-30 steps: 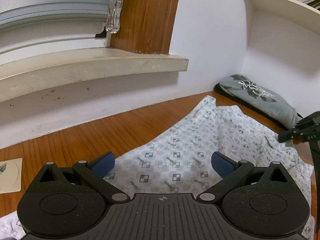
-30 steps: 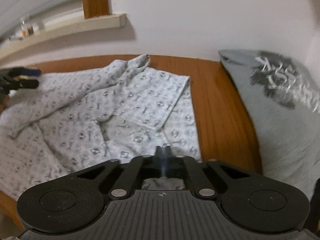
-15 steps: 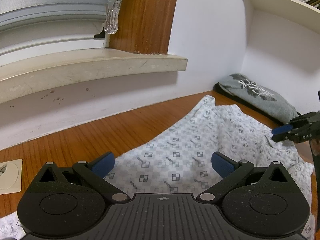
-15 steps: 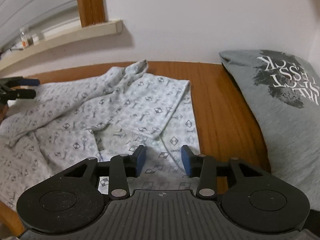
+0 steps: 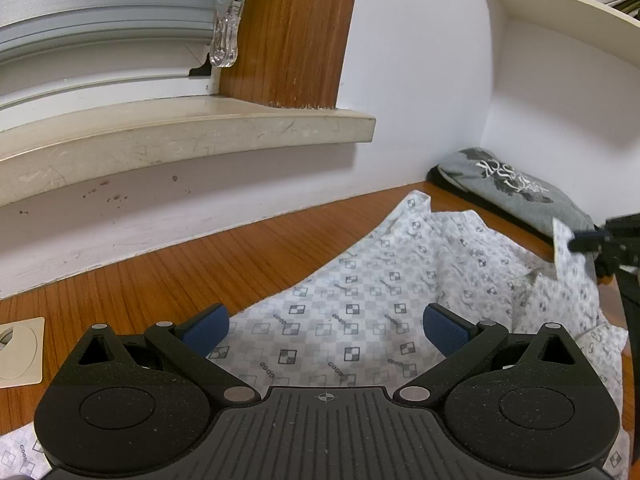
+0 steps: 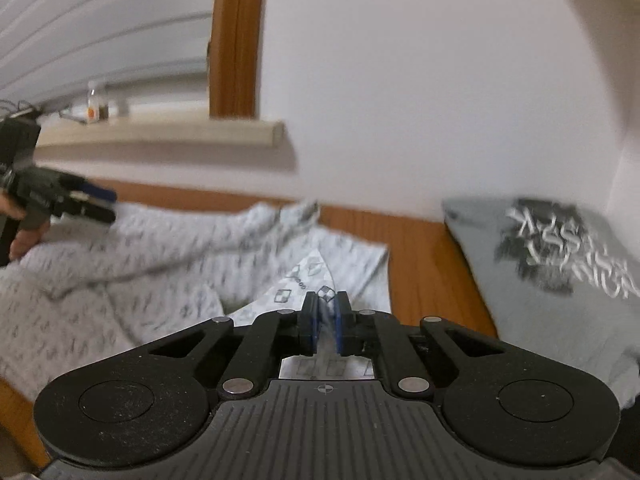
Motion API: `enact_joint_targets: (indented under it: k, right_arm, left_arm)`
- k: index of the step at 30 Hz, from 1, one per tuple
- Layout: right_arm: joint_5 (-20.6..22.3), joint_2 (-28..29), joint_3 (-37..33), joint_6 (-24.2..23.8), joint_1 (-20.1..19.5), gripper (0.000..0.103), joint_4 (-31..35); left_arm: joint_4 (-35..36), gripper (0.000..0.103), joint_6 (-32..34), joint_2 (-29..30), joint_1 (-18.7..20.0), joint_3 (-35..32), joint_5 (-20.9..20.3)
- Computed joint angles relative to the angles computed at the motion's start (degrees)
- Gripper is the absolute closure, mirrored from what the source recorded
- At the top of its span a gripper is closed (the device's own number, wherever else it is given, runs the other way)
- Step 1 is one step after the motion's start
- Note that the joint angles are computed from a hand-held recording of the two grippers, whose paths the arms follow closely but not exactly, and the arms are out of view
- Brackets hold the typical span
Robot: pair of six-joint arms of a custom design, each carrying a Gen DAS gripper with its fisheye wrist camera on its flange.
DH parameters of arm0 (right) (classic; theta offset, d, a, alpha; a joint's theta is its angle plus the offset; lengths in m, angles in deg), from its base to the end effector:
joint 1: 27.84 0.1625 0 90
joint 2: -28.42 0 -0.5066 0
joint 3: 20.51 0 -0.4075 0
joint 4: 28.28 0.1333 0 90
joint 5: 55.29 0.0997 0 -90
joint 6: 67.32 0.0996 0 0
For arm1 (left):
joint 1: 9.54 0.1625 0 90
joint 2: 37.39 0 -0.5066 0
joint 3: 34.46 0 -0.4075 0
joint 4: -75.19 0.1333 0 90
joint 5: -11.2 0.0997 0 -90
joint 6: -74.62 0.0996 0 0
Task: Fold clothes
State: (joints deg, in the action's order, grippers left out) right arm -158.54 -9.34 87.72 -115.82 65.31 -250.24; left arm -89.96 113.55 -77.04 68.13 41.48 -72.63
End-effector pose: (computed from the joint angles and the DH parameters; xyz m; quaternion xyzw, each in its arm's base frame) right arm 0.1471 -0.6624 0.1300 0.3188 -0.7941 0.4303 0.2873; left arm -0.0426 -0.8692 0.2300 0.3912 0.8568 -0.3116 0.1258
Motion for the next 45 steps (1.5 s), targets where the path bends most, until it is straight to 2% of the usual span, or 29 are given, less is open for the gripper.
enact_joint_targets:
  k: [6,10,15,17,19,21,24,28,31,34,39,41,42,43,45]
  right_arm:
    - [-4.61,5.48,-6.46,-4.01,-0.09,0.094,0.44]
    - [-1.86,6.44,-6.75,-5.19,-0.68,0.094,-2.95]
    - [-3.39,4.98,-7.22,-3.22,-0.31,0.090,2.14]
    - [-3.89,4.21,-6.23,-1.24,-0.21,0.067,1.32]
    - [-4.33,3.38,-4.76,1.24,-0.14,0.060,-0.78]
    - [-4.49,1.85,-2.46,4.75,-0.29,0.060,-1.94]
    - [-7.10,-0.26,0.73,11.27,-0.39,0.060,-2.19]
    - [-3.75,-2.51,4.22,19.80,-2.27,0.060,-0.34]
    - [-2.14,-2.59,5.04,22.44,-2.96,0.060,-0.14]
    - [-0.65,-2.64,5.18,24.06,-3.46,0.059,1.02]
    - [2.76,-2.06,4.18,26.67,-4.51,0.059,1.71]
    - [4.49,-1.98,4.46,27.98,-5.01,0.059,0.95]
    - [5.45,-1.99,4.73,28.62,-5.29,0.059,0.51]
    - [6.42,-1.99,5.00,29.26,-5.56,0.059,0.06]
    - [8.34,-1.97,5.52,30.55,-6.12,0.058,-0.85]
  left_arm:
    - [-0.24,0.000,0.11,-0.02,-0.03,0.05,0.05]
    - [-0.26,0.000,0.29,-0.07,-0.03,0.11,0.14]
    - [-0.40,0.000,0.35,-0.11,-0.05,0.20,0.36]
    - [-0.51,0.000,0.36,-0.09,-0.12,0.25,0.72]
    - [-0.23,0.000,0.38,-0.01,-0.30,0.16,1.55]
    - [0.59,0.000,0.39,0.15,-0.62,-0.13,2.95]
    - [0.24,0.000,1.69,0.35,-1.28,0.12,5.39]
    - [-2.48,0.000,6.32,0.51,-2.43,1.62,6.88]
    - [-2.47,0.000,7.76,0.89,-3.71,1.98,7.15]
    - [0.49,0.000,5.48,1.76,-5.05,0.77,5.53]
    - [4.83,0.001,3.25,6.35,-7.45,-5.13,3.34]
    - [8.44,0.007,2.09,9.16,-8.18,-9.53,3.07]
    - [10.33,0.017,1.34,10.55,-8.50,-11.73,3.02]
    - [11.67,0.033,1.10,11.90,-8.72,-13.74,3.19]
    - [14.32,0.040,0.76,14.66,-9.13,-17.93,3.58]
